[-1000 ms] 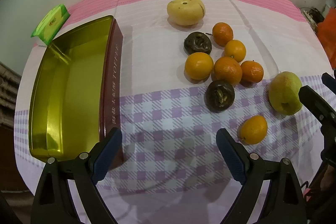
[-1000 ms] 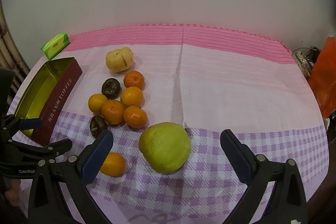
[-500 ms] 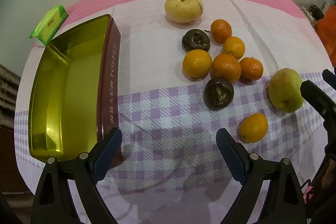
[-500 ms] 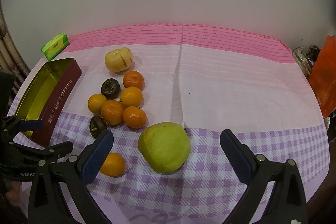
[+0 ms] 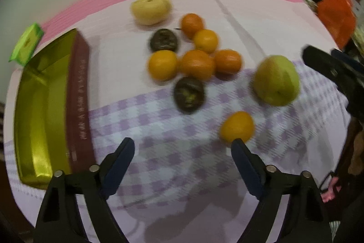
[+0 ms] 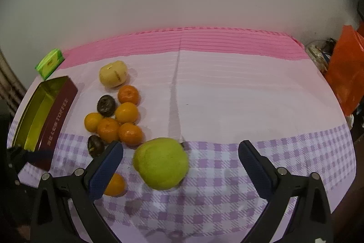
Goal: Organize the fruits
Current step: 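Grasp the small orange in front of the pile with the left tool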
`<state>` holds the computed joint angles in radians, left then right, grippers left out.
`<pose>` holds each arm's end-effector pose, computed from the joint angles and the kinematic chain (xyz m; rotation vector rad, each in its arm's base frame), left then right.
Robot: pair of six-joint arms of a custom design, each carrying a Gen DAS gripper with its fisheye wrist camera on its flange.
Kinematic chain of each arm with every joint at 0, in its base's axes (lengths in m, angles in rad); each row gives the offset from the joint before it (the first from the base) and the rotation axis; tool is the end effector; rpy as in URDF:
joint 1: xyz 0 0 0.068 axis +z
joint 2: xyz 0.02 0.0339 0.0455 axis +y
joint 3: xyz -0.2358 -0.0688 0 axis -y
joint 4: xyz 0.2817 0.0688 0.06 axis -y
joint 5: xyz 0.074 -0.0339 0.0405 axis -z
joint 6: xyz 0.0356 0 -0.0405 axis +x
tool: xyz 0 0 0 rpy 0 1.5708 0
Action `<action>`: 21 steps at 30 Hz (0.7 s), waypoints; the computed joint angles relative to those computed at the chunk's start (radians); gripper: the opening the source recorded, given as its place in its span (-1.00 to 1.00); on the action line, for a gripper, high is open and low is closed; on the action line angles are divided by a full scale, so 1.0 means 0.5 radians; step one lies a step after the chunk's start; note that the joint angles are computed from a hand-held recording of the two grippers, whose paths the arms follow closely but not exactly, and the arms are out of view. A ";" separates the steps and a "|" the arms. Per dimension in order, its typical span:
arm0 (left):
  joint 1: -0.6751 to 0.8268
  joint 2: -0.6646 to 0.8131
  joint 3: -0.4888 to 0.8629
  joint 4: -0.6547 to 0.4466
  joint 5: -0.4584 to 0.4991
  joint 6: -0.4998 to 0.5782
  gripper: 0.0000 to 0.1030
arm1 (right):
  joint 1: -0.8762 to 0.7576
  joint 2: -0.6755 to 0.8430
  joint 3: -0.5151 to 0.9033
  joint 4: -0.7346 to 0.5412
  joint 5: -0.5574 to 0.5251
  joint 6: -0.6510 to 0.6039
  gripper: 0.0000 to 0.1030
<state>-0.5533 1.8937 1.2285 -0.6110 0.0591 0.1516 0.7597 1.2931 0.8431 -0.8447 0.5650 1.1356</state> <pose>0.3267 -0.2043 0.1056 0.9990 2.6798 -0.1675 0.2042 0.1676 0.1716 0.5714 2.4599 -0.1428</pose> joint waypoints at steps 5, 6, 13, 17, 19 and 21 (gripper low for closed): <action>-0.061 0.061 0.062 -0.029 0.101 0.047 0.43 | -0.064 -0.107 -0.077 -0.026 -0.035 0.070 0.94; -0.085 0.073 0.073 -0.025 0.103 0.061 0.41 | -0.074 -0.131 -0.094 -0.026 -0.041 0.077 0.94; -0.186 0.216 0.202 -0.079 0.118 0.106 0.16 | -0.094 -0.190 -0.137 -0.006 -0.055 0.082 0.94; -0.215 0.311 0.288 -0.113 0.126 0.097 -0.04 | -0.097 -0.199 -0.144 -0.001 -0.068 0.066 0.94; -0.241 0.345 0.309 -0.085 0.113 0.082 -0.07 | -0.102 -0.195 -0.142 -0.003 -0.078 0.062 0.95; -0.258 0.393 0.355 -0.082 0.092 0.071 -0.14 | -0.103 -0.180 -0.129 0.003 -0.091 0.058 0.95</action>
<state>-0.6824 2.0900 1.4060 -0.6520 0.1050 0.1871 0.7082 1.2034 0.7785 -0.8435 0.5195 1.1648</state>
